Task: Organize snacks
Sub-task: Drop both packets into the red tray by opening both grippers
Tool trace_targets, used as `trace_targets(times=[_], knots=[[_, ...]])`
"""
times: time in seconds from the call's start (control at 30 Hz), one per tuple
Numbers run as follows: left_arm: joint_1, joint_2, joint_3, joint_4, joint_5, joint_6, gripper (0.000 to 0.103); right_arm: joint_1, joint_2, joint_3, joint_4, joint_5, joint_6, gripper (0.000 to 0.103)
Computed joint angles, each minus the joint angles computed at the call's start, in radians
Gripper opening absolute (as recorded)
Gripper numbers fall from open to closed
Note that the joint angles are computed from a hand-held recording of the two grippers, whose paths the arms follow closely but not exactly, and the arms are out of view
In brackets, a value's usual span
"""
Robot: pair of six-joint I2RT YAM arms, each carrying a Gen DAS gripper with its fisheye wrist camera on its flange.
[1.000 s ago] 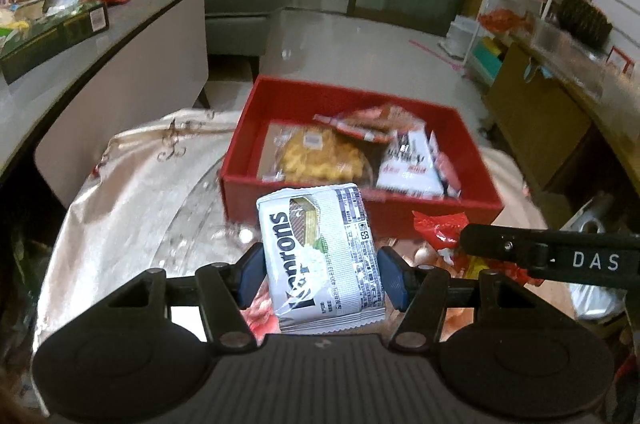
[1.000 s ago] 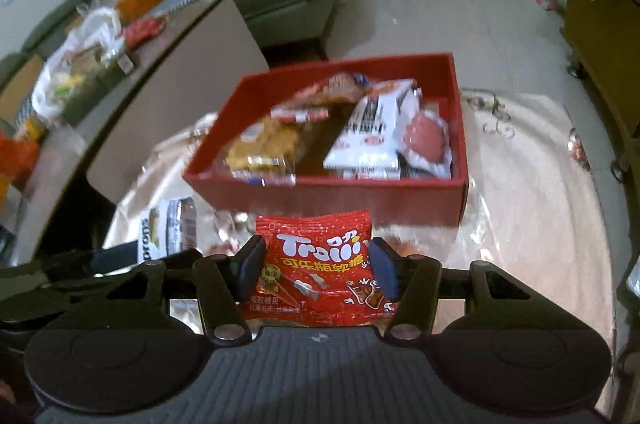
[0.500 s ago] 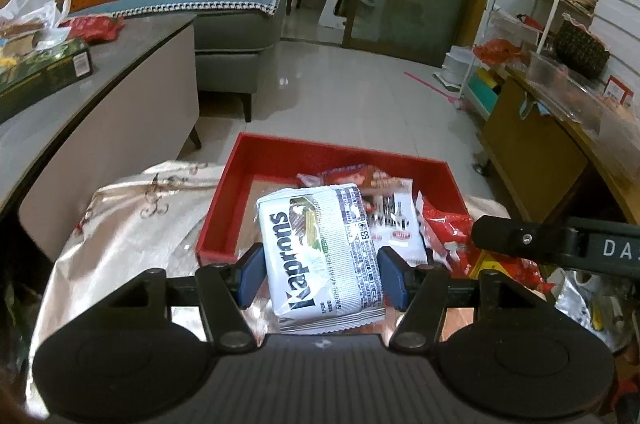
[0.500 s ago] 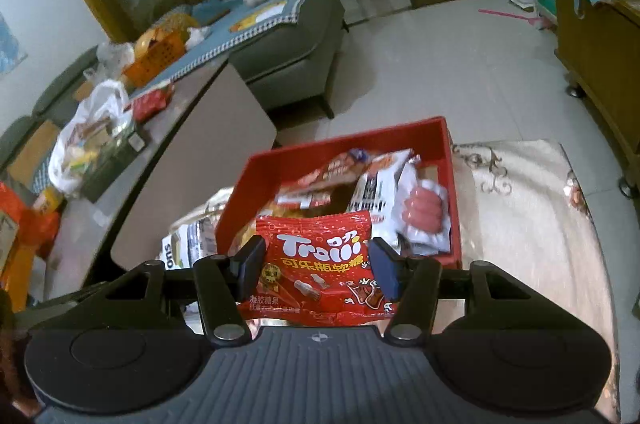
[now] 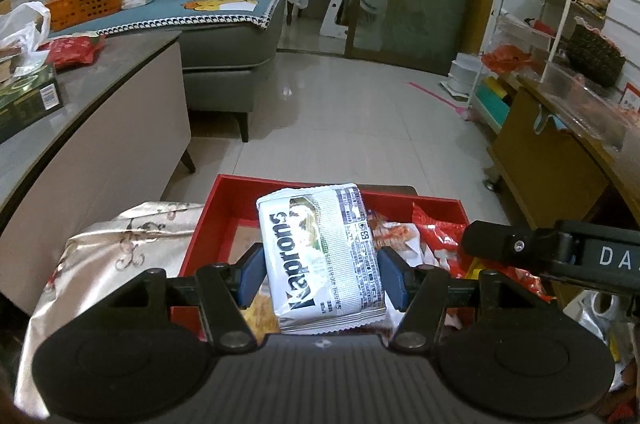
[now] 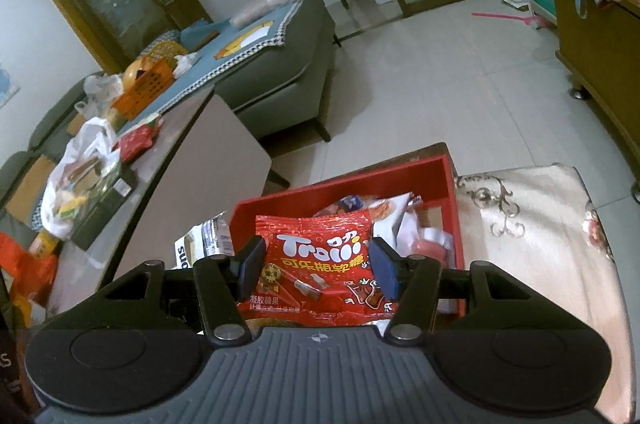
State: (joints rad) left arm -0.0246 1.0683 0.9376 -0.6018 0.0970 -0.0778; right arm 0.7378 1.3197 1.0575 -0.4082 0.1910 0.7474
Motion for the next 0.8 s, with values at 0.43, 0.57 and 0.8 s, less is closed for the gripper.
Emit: trace_targets(times=[0.43,0.57,0.8], knots=[[-0.033,0.149,-0.001,0.069,-0.033,-0.004,0.053,-0.065,0.117,0.020,0.021,-0.051,-0.020,0.064],[-0.048,0.157,-0.001,0.088,-0.066,-0.006,0.055,-0.065,0.126,0.018,0.014,-0.049,-0.019,0.065],[-0.056,0.147,0.002,0.075,-0.095,-0.003,0.064,-0.060,0.146,0.033,-0.006,-0.035,-0.019,0.069]])
